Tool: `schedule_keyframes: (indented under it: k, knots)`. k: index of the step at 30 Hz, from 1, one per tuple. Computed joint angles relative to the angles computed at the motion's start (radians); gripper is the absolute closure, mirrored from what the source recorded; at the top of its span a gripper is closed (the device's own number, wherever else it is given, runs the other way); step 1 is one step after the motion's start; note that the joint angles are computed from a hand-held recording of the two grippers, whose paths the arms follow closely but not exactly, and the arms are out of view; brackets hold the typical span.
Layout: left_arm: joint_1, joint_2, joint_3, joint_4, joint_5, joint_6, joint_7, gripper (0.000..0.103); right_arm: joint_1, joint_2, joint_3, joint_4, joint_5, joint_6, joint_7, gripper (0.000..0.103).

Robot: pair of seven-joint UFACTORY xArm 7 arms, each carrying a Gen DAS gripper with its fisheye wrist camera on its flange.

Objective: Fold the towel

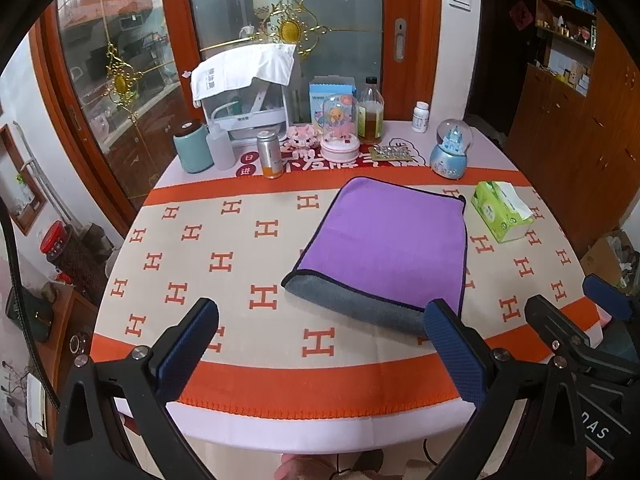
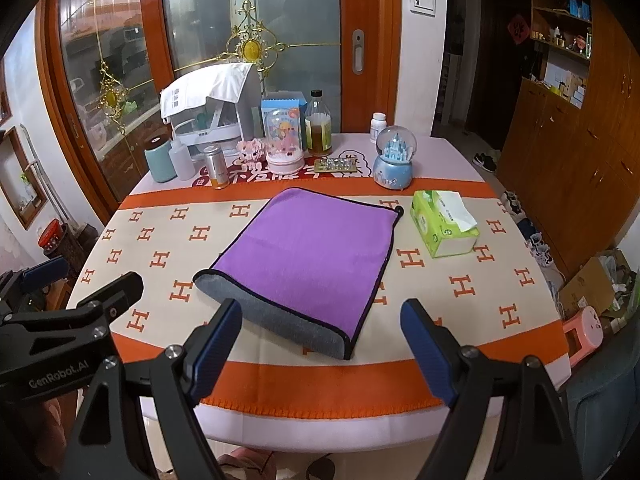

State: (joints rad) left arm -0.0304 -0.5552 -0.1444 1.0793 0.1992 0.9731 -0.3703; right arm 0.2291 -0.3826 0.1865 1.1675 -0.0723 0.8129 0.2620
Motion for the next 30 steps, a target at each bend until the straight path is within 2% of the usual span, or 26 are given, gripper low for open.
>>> schedule_keyframes:
  k: [8, 12, 18, 26, 30]
  knots:
    - [0.001, 0.014, 0.005, 0.013, 0.005, -0.01, 0.013, 0.001, 0.002, 0.007, -0.001, 0.007, 0.001, -0.018, -0.005, 0.021]
    - [-0.008, 0.046, 0.028, 0.032, -0.011, -0.025, 0.057, 0.001, -0.002, 0.022, 0.007, 0.021, -0.011, -0.014, 0.01, 0.021]
    - [-0.023, 0.124, 0.079, 0.085, -0.064, -0.042, 0.18, 0.001, -0.007, 0.079, 0.016, 0.063, -0.032, -0.003, 0.066, 0.021]
    - [0.012, 0.267, 0.14, 0.154, -0.099, -0.098, 0.334, 0.001, -0.004, 0.215, 0.015, 0.136, -0.105, 0.044, 0.191, 0.021]
    - [0.021, 0.369, 0.188, 0.195, -0.199, -0.096, 0.486, 0.001, 0.012, 0.258, -0.016, 0.123, -0.063, 0.023, 0.185, 0.021]
